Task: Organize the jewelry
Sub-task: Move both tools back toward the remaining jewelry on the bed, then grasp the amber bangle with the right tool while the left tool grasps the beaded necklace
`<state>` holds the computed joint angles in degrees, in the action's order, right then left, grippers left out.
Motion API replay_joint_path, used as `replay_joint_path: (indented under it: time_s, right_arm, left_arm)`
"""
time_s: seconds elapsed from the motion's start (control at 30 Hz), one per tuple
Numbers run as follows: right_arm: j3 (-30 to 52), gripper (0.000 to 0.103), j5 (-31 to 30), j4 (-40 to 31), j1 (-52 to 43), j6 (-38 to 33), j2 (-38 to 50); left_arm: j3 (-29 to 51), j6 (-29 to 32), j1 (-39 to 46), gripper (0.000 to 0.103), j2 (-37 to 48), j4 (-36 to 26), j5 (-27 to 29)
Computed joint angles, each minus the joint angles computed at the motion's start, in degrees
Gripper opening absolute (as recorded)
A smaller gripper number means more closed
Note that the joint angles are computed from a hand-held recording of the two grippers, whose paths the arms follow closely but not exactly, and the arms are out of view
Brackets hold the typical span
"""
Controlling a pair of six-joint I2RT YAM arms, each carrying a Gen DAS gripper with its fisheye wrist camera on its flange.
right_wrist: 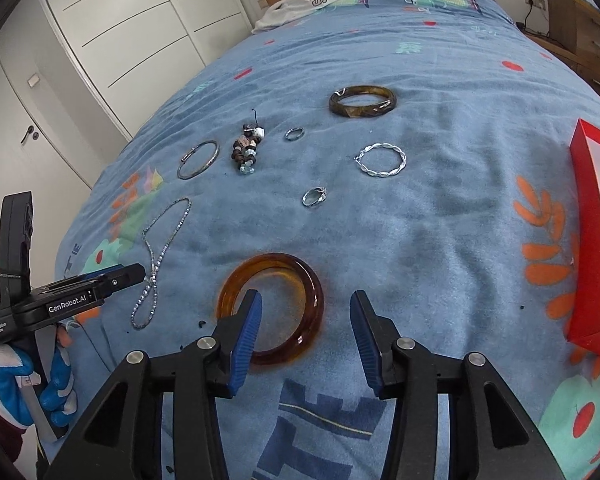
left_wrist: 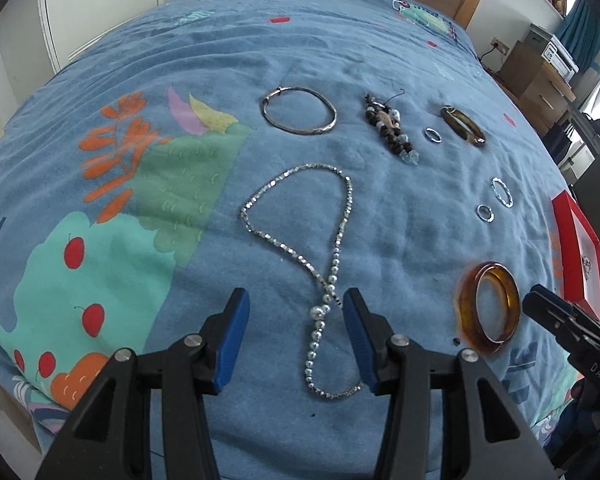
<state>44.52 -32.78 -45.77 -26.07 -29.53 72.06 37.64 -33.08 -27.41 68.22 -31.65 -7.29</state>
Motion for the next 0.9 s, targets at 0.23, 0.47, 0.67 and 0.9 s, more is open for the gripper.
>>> replay_joint_path:
  time_s: [0.23,0.47,0.67,0.9]
  right_arm:
    - [-1.5,0.046,1.5,4.1,2.6,1.8,3.8]
    - [-3.0,0.035,4.0,7.1,6.4,3.0,4.8]
    - [-1.9,0.014,4.3,7.1,7.6,4.1,6.9]
    - [-1.0,0.011,1.6,2.7,6.1,2.1,4.3]
  left_arm:
    - [0.6,0.1,-0.5,0.046,6.2,3.1,-0.6]
    - [1.2,-0.4,-1.5,0.045,9.8,4.4,-2.6]
    - [1.8,-0.6,-1.1,0.025,10.4,4.3,-2.8]
    - [0.5,-1.6,-0.2,0.007,5.7,2.6,-1.0]
